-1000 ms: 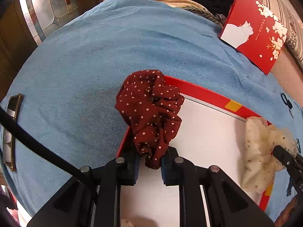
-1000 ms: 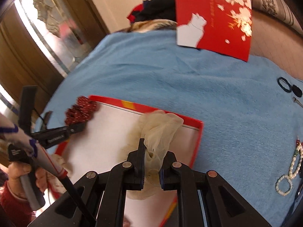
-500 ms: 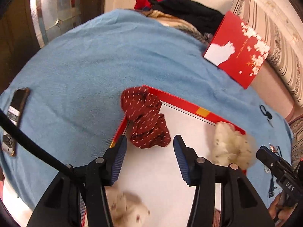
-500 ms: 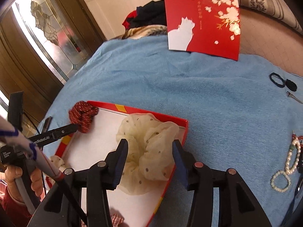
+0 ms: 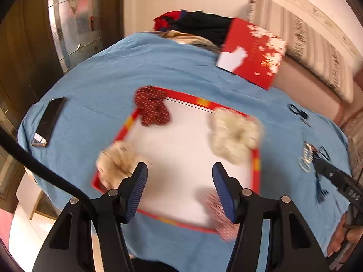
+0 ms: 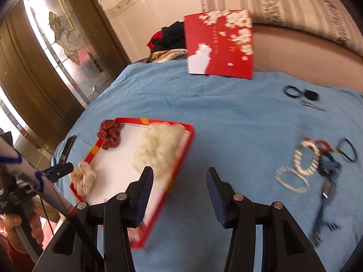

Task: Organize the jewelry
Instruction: 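Withdraw both tools from the tray toward the jewelry pile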

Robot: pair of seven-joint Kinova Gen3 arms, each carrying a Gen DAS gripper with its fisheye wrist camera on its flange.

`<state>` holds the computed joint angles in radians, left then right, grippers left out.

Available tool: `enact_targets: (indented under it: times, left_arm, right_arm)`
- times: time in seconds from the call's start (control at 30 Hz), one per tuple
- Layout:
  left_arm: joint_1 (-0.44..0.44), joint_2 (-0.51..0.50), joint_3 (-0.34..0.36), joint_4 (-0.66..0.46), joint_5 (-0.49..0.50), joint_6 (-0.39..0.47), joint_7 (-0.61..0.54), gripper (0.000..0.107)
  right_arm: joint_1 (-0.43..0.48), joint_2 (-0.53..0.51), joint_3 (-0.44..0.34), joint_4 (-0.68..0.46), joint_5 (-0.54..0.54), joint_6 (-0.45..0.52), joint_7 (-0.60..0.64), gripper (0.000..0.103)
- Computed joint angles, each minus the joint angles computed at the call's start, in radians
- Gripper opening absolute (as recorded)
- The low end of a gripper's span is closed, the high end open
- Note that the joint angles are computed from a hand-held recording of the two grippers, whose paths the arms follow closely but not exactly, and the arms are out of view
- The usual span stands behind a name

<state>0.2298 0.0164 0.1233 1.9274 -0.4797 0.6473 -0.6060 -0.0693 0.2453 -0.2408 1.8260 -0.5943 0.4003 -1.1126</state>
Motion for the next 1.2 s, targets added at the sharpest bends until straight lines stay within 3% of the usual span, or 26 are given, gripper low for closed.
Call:
enact_targets:
  times: [0.1,0.2,0.3,0.4,0.77,0.9,1.2]
  left_arm:
    - [0.043,-0.025,0.037,0.018,-0.005,0.016,0.092,0.059]
    - [0.064,-0.051,0.091,0.053,-0.017,0.005,0.214,0.062]
    - [0.132,-0.018,0.136,0.035,-0.124,0.07,0.333,0.062]
    - [0.209,0.017,0.157,0.006,-0.206,0.146,0.409,0.062]
    - [0.372,0.09,0.135,-0.06,-0.205,0.154,0.372,0.062]
    - [0.406,0.108,0.123,-0.075,-0.193,0.159,0.349,0.062]
    - [0.43,0.138,0.095,-0.09,-0.176,0.16,0.305,0.062]
  right_arm:
    - [0.004,-0.067,0.07,0.101,-0.107,-0.01,0.1,0.053]
    - [0.119,-0.119,0.037,0.181,-0.229,0.0,0.202,0.053]
    - [0.24,-0.177,-0.006,0.267,-0.351,-0.013,0.312,0.053]
    - [0.218,-0.223,0.08,0.34,-0.437,-0.024,0.428,0.053]
    - [0.173,-0.326,0.331,0.442,-0.393,-0.034,0.521,0.053]
    - [0.15,-0.335,0.406,0.455,-0.428,-0.015,0.566,0.053]
    - [0.122,-0.302,0.394,0.468,-0.476,-0.031,0.608,0.053]
